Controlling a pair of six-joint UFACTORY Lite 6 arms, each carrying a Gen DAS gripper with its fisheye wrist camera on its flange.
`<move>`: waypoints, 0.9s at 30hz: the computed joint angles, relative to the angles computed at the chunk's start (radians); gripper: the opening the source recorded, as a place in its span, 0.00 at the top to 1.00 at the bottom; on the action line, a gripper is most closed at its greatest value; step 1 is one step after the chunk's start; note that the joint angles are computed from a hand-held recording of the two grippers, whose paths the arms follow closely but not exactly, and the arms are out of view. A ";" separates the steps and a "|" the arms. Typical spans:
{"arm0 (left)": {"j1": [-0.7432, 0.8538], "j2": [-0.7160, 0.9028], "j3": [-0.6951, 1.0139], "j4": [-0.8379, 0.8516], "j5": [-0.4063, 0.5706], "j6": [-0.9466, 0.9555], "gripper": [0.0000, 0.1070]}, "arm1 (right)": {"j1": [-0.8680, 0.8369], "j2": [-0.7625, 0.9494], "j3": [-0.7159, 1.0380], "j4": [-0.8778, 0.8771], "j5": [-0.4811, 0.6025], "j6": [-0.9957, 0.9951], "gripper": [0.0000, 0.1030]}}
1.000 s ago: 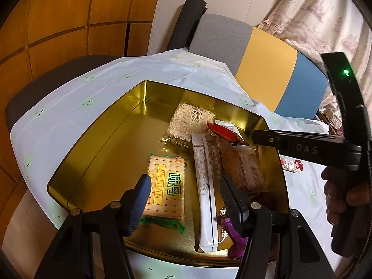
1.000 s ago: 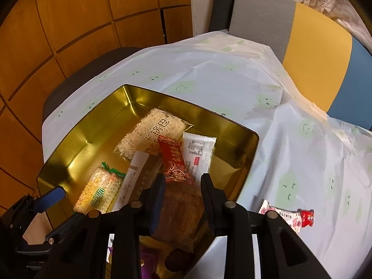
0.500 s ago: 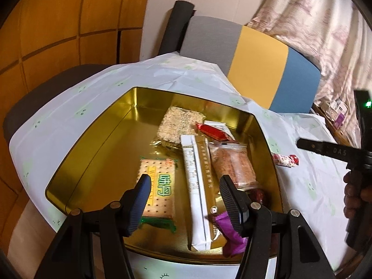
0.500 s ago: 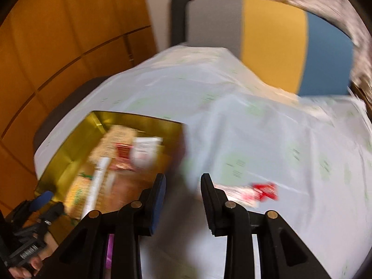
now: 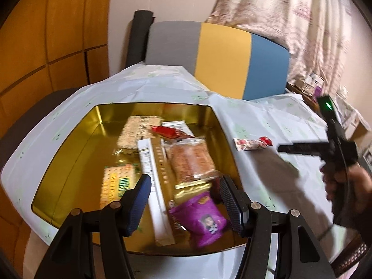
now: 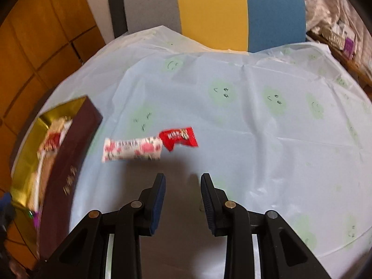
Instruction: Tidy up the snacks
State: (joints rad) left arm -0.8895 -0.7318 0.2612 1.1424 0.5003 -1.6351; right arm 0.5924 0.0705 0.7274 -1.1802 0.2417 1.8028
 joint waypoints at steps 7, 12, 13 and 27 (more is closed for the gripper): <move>-0.039 0.031 0.018 0.012 0.002 -0.022 0.42 | -0.077 0.145 0.167 0.197 -0.103 -0.134 0.70; -0.023 0.025 0.014 -0.009 -0.010 -0.002 0.42 | -0.094 0.281 0.305 0.460 -0.087 -0.358 0.69; -0.015 0.021 0.013 -0.013 -0.015 0.005 0.42 | -0.100 0.292 0.317 0.482 -0.086 -0.370 0.69; -0.021 -0.007 0.019 -0.032 -0.003 0.047 0.42 | -0.115 0.331 0.364 0.474 0.029 -0.440 0.95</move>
State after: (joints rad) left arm -0.9107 -0.7387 0.2803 1.1100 0.4971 -1.5883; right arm 0.4773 0.4010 1.0910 -0.7067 0.2712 1.3626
